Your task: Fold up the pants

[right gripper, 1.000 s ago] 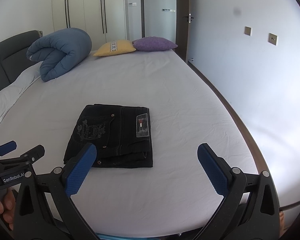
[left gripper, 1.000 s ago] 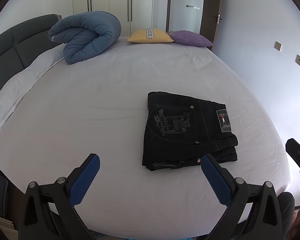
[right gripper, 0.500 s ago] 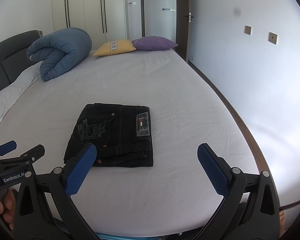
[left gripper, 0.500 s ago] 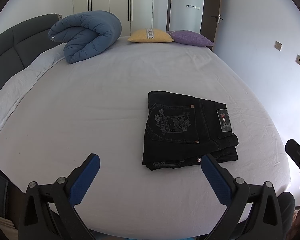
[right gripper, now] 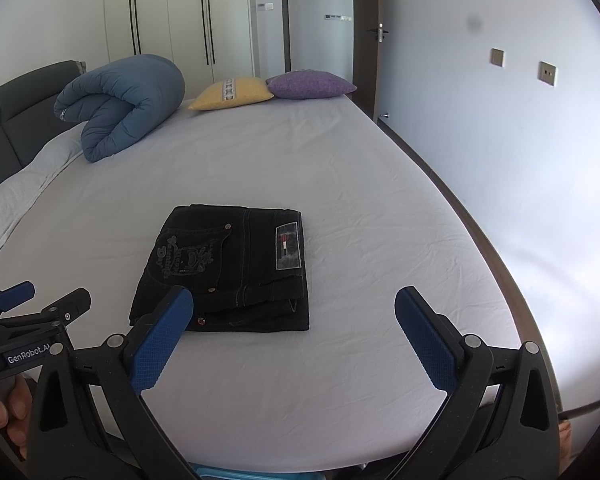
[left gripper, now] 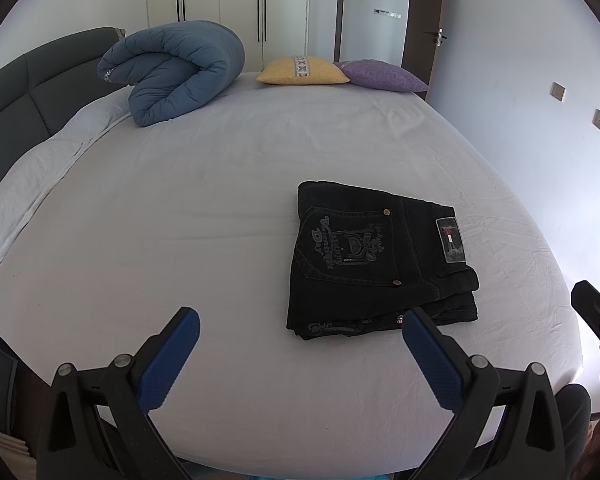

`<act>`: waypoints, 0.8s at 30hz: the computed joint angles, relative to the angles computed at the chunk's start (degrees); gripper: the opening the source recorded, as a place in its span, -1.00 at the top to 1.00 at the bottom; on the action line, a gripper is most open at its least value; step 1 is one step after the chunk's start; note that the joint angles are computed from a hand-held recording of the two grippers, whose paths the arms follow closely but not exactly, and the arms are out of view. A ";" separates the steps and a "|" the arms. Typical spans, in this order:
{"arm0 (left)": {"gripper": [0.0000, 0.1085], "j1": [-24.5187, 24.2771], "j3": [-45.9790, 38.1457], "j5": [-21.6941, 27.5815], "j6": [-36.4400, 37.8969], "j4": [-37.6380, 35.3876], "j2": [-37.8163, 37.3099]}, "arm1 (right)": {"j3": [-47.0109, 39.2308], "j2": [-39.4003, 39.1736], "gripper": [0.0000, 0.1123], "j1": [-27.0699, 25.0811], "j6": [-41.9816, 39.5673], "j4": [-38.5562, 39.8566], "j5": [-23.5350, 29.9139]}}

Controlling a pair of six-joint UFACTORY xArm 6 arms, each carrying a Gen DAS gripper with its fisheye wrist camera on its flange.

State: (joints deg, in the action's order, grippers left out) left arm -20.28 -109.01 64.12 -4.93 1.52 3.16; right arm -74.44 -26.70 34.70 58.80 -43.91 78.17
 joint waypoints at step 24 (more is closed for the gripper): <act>-0.90 0.00 2.08 -1.03 -1.73 0.53 -1.05 | 0.84 -0.45 -0.83 0.84 0.96 0.25 -0.11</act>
State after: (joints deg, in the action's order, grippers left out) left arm -20.28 -106.93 63.09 -6.67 2.05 2.11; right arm -73.60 -27.14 35.54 59.76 -43.66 78.06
